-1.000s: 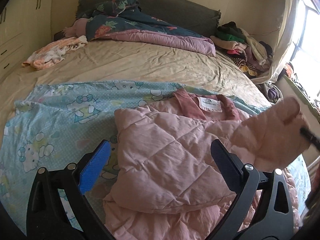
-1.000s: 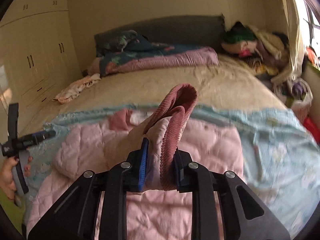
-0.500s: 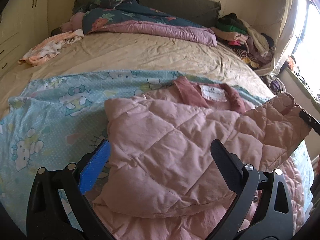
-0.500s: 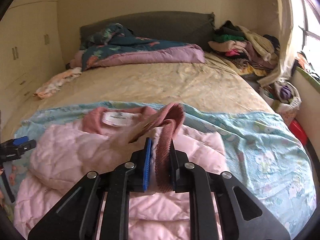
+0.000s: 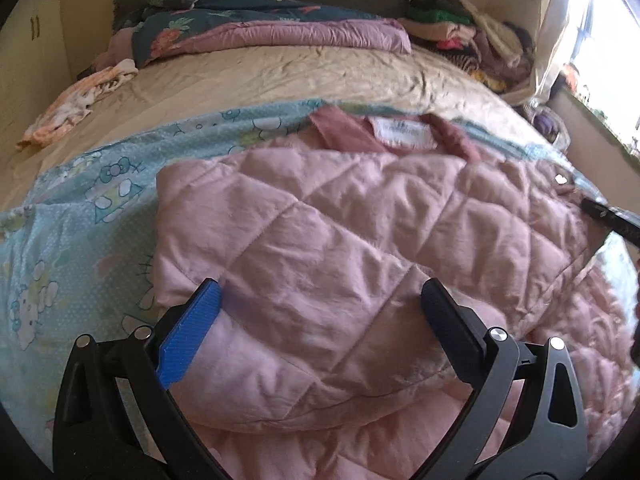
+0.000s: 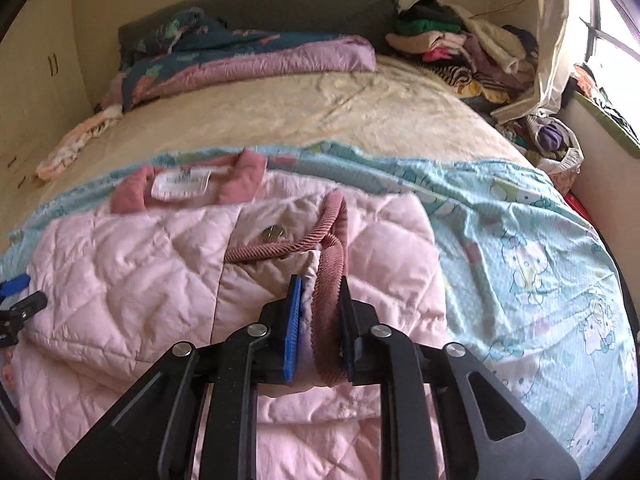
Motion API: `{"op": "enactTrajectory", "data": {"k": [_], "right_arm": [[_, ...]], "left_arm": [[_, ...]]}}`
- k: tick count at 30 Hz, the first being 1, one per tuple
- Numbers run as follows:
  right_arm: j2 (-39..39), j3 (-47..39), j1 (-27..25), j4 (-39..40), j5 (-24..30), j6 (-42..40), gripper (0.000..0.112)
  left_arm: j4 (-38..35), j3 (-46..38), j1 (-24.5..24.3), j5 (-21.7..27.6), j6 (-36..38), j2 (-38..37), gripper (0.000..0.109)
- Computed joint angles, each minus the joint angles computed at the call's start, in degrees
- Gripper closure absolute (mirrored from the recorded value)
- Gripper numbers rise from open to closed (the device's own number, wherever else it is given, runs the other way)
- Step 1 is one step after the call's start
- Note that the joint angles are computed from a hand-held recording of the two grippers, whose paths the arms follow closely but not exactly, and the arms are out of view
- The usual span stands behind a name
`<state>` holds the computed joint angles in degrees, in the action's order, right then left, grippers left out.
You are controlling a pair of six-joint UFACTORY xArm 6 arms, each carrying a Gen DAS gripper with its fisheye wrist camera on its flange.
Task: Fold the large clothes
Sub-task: 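Grasp the ribbed hem edge with the right tool and lift it, then fold the hem up over the jacket body with the right tool, then release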
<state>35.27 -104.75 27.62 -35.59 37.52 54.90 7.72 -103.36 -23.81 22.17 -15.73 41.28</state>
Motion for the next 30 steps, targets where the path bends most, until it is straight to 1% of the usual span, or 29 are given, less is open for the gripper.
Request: {"op": "enactTrajectory", "data": {"k": [1,2,4,6,8,10,12,14,15,16,17,18,19,20,21,23,25,27,30], "right_arm": [[-0.2,-0.1,0.3,-0.4,0.9,0.1,0.080],[-0.7,0.3,0.5,-1.4,0.8,0.8,0.064],[-1.8,1.5,1.0,-5.2,-0.3,3.6,0.058],[-1.5,0.6,1.6,-5.6,-1.3,2.1,0.054],[0.1,-1.8,2.5,-3.6,-1.9,-1.9,0.050],[2.4,-5.1,3.4,-0.4,-2.1,-6.5,0.048],[5.4,-8.9,4.0,4.6,-2.8,-11.8,0.046],[8.0,-12.3,4.3,8.9,-2.6,-15.3,0.042],[9.9,-14.8,4.3,11.7,-1.7,-17.7,0.041],[12.2,-18.0,4.4,13.4,0.6,-19.1,0.040],[14.6,-21.6,4.5,15.4,3.5,-20.5,0.037],[18.1,-26.4,4.3,19.7,7.7,-23.3,0.036],[20.5,-29.0,4.1,22.1,9.9,-24.3,0.034],[21.2,-29.1,4.1,22.2,10.0,-23.8,0.034],[21.4,-28.2,4.3,20.3,9.0,-22.4,0.034],[23.0,-30.1,5.0,17.2,10.2,-20.5,0.032],[25.4,-34.1,5.4,15.9,12.2,-19.9,0.032],[24.9,-32.6,5.3,15.5,10.7,-18.5,0.032],[21.7,-26.2,5.4,12.8,6.3,-15.4,0.032]], "left_arm": [[-0.2,-0.2,0.0,0.4,0.1,0.2,0.015],[-0.9,-0.5,0.0,0.8,0.6,0.5,0.015],[-2.3,-1.1,0.0,1.5,1.8,1.0,0.015],[-2.9,-1.6,0.0,2.0,2.6,1.5,0.015],[-3.7,-1.6,0.1,2.1,3.2,1.8,0.015],[-3.7,-1.3,0.0,1.9,3.4,1.7,0.015],[-4.1,-1.3,0.1,2.1,3.6,1.8,0.015],[-4.5,-1.2,0.1,2.1,4.0,1.9,0.015],[-4.6,-1.1,0.1,2.0,4.1,1.8,0.015],[-4.7,-0.9,0.1,1.9,4.2,1.7,0.015],[-4.8,-0.8,0.1,1.9,4.2,1.7,0.015],[-4.7,-0.9,0.1,1.9,4.1,1.7,0.015],[-4.7,-0.9,0.1,2.0,4.2,1.7,0.015],[-3.9,-1.1,0.0,2.2,3.8,1.9,0.015],[-3.0,-1.0,-0.1,2.2,3.2,1.8,0.015],[-1.8,-1.3,-0.1,2.4,2.3,2.0,0.015],[-1.9,-1.3,-0.2,2.5,2.1,1.9,0.015],[-1.4,-1.5,-0.3,2.9,1.7,1.8,0.015],[-0.6,-1.2,-0.5,3.4,0.9,1.2,0.015]]}}
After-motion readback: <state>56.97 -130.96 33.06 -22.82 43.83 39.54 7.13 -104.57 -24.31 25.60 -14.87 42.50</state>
